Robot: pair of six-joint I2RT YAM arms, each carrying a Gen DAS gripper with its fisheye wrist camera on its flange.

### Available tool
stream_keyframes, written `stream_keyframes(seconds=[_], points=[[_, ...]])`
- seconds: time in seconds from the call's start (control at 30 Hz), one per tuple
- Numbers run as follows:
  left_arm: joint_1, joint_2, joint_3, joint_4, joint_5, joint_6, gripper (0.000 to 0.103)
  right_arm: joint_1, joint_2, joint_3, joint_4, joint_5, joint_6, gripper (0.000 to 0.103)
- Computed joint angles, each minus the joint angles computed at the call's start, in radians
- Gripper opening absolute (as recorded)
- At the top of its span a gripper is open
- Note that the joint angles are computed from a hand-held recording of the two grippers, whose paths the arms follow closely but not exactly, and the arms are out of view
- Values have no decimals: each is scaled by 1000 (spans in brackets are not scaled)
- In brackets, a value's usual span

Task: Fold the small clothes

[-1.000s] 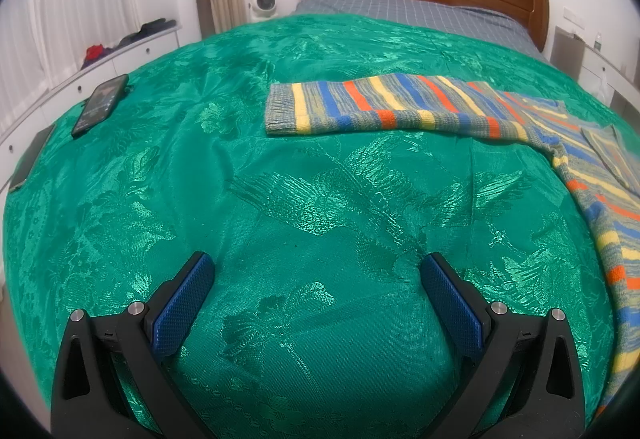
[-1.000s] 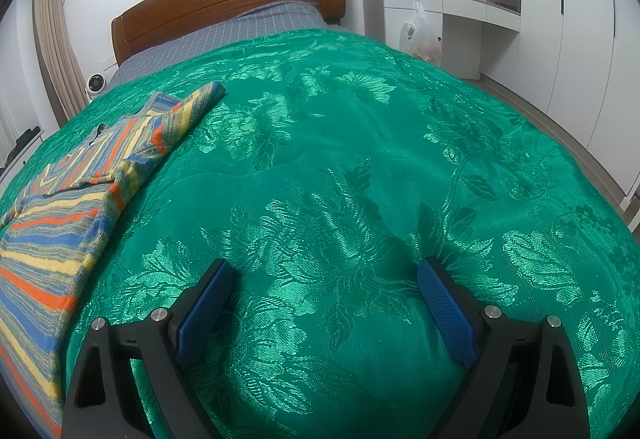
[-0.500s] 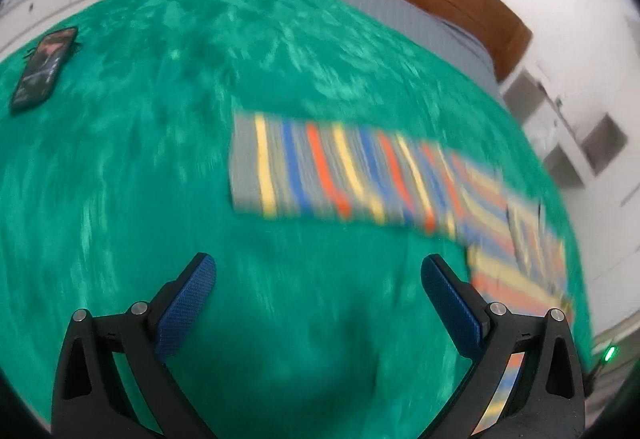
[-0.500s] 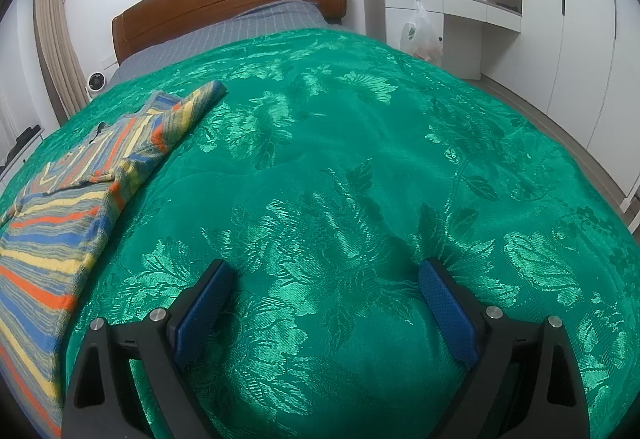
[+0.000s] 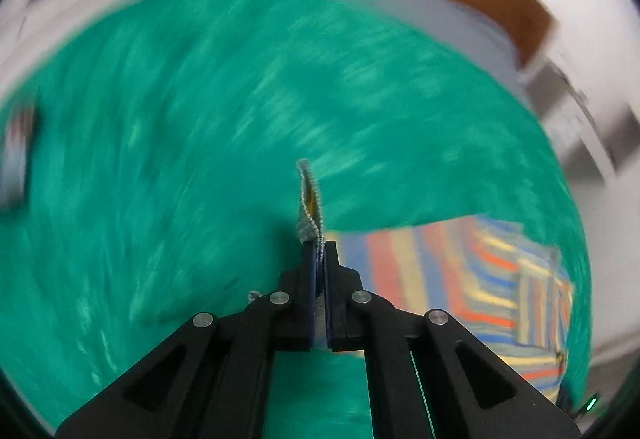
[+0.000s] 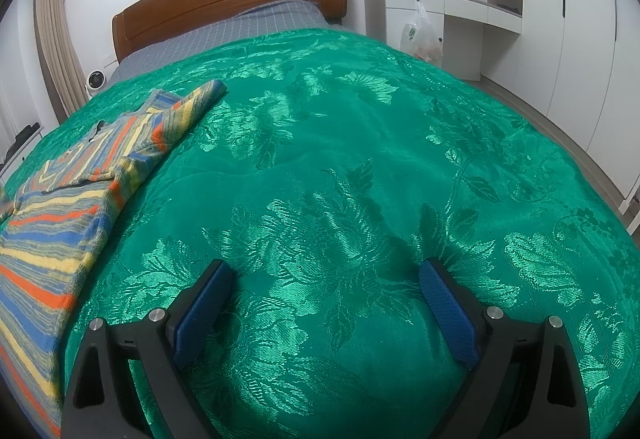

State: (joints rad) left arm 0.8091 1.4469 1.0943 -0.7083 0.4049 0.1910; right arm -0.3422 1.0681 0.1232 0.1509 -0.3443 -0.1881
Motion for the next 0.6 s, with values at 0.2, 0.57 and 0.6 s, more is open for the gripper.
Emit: stream_keyframes(seconds=[0.2, 0.57, 0.6], points=[[-540, -183, 133, -86, -182, -104, 1, 0, -1, -1, 2, -2, 1, 94], [-890, -42, -28, 106, -153, -350, 66, -4, -8, -2, -6, -5, -2, 94], [-833, -32, -15, 89, -140, -331, 66, -9, -9, -4, -6, -10, -5, 94]])
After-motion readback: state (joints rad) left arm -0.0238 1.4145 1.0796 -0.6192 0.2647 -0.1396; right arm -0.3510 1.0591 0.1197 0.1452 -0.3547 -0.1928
